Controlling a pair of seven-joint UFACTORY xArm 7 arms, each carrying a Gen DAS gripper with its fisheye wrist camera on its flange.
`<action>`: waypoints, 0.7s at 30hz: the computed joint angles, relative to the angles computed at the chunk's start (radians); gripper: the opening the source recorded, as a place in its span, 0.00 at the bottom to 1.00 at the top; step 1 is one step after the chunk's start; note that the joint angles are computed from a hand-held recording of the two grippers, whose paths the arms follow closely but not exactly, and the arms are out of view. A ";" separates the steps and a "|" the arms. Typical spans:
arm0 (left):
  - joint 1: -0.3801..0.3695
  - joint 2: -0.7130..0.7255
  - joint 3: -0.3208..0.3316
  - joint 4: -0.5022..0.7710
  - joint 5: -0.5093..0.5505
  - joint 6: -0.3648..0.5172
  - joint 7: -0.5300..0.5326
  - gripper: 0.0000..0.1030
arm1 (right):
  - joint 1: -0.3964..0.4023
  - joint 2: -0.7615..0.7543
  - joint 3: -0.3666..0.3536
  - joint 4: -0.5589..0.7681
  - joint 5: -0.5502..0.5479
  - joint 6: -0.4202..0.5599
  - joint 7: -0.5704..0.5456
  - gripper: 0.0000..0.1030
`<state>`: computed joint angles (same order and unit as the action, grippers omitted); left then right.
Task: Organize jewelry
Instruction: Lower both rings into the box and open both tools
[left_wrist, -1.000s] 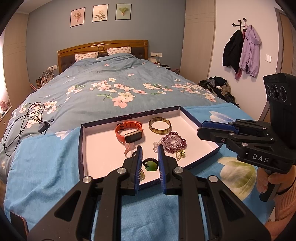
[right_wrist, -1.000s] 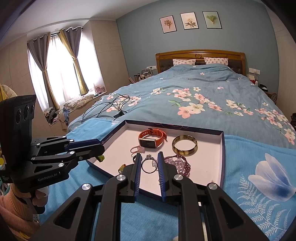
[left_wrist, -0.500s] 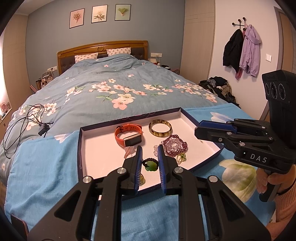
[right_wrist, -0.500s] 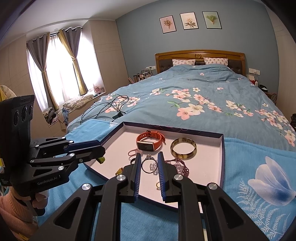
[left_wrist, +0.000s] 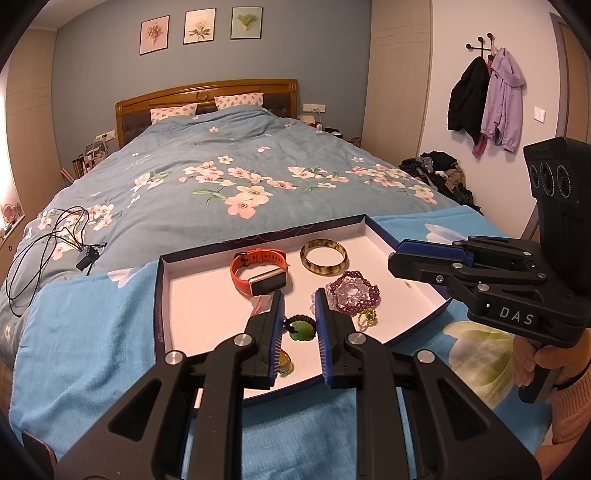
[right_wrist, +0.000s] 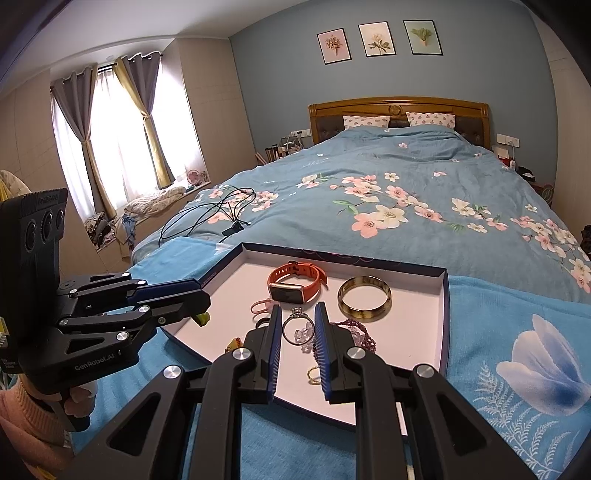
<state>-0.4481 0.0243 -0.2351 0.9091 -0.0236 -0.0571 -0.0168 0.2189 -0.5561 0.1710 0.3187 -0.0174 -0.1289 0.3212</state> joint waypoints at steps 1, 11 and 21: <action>0.000 0.006 0.002 0.005 0.005 0.000 -0.003 0.17 | 0.002 0.004 -0.008 0.002 -0.002 -0.001 -0.004 0.15; 0.000 0.017 0.008 0.018 0.027 0.006 -0.022 0.17 | -0.001 0.011 -0.006 0.006 -0.001 -0.003 -0.005 0.15; -0.028 0.052 0.063 0.047 0.152 0.012 -0.134 0.17 | -0.012 0.026 0.001 0.006 -0.004 -0.010 -0.005 0.15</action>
